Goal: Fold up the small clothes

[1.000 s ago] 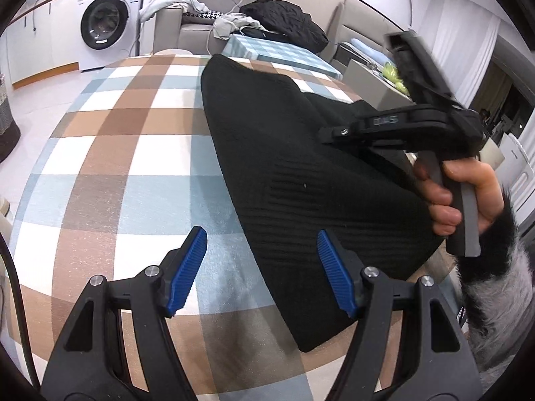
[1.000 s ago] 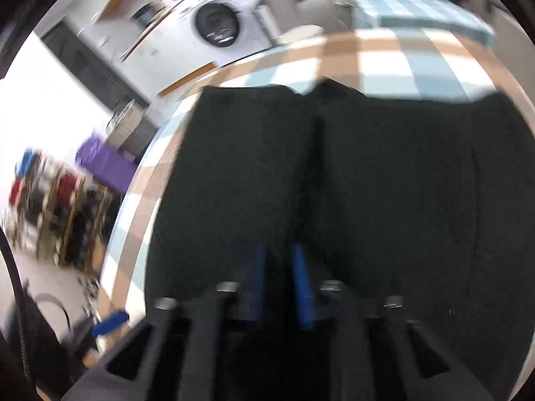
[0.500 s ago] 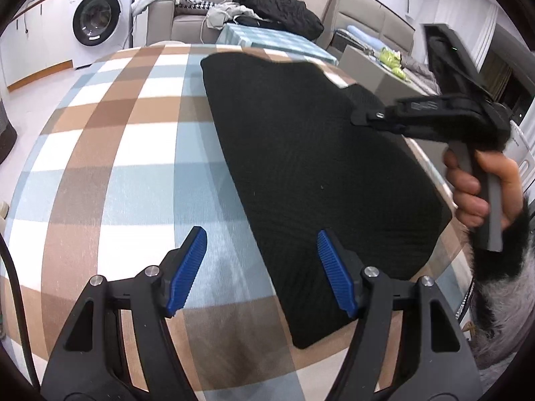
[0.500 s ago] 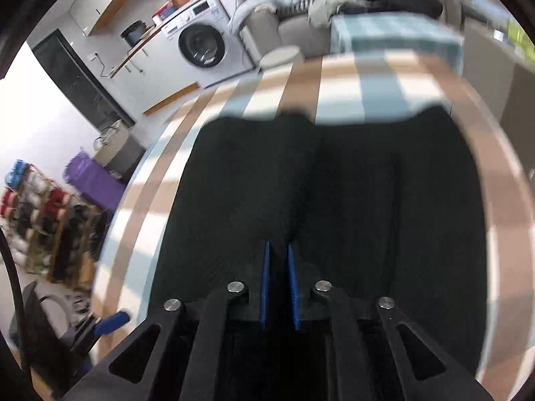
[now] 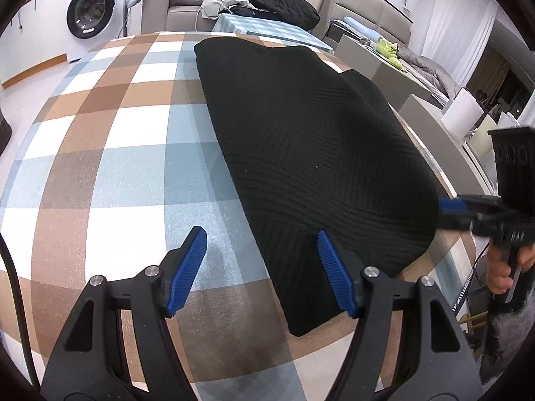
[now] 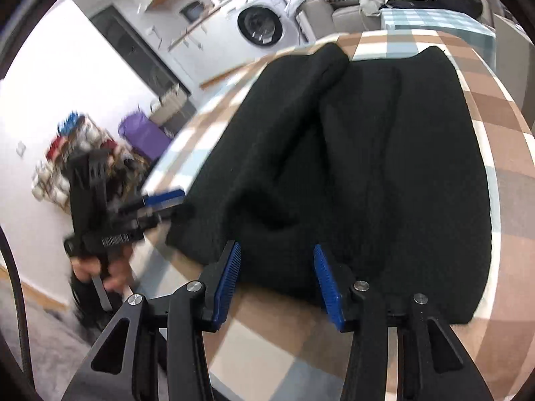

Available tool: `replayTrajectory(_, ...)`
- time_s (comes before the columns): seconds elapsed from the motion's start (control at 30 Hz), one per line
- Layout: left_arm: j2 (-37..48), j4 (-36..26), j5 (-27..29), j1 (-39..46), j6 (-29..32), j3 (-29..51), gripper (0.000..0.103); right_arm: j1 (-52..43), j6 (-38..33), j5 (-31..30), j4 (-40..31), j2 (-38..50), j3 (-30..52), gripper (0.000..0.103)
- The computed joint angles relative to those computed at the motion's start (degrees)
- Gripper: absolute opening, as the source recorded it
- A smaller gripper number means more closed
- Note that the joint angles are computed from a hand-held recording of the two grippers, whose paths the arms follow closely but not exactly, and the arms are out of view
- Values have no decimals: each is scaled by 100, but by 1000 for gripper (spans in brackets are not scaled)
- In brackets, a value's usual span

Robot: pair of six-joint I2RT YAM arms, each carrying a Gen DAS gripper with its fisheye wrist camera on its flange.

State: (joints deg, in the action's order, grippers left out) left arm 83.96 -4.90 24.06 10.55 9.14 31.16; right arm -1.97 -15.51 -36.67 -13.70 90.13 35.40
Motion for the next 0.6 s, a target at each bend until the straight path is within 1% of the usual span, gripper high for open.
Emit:
replayTrajectory(0.03,-34,-16,-4,-24,7,-2,66,27,-145,106,-54,20,20,47)
replayTrajectory(0.1,-75,-7,-31,-90,-26,2,66,90,-182,265,24,-71,-104,47)
replayTrajectory(0.17,-120,-12,-113,-173,-51,18,66,-12,-213,83,-14,-24,-55,47)
replayTrajectory(0.23,-179,-50,-142,-236,-83,45,66,-98,-309,83,71,-78,-79,47)
replayTrajectory(0.33,-178,-41,-82,-306,-94,103,66,-76,-597,238,-31,-58,136,47)
replayTrajectory(0.4,-101,40,-200,-462,-123,153,66,69,-649,341,-2,50,271,47)
replayTrajectory(0.43,-48,88,-233,-529,-130,169,66,126,-760,363,-35,265,424,47)
replayTrajectory(0.5,154,137,-325,-666,-176,253,66,242,-893,449,-163,700,726,47)
replayTrajectory(0.53,208,144,-341,-701,-180,271,66,227,-1040,376,-296,889,888,47)
replayTrajectory(0.6,278,164,-460,-784,-189,285,66,27,-1479,89,-738,998,1161,47)
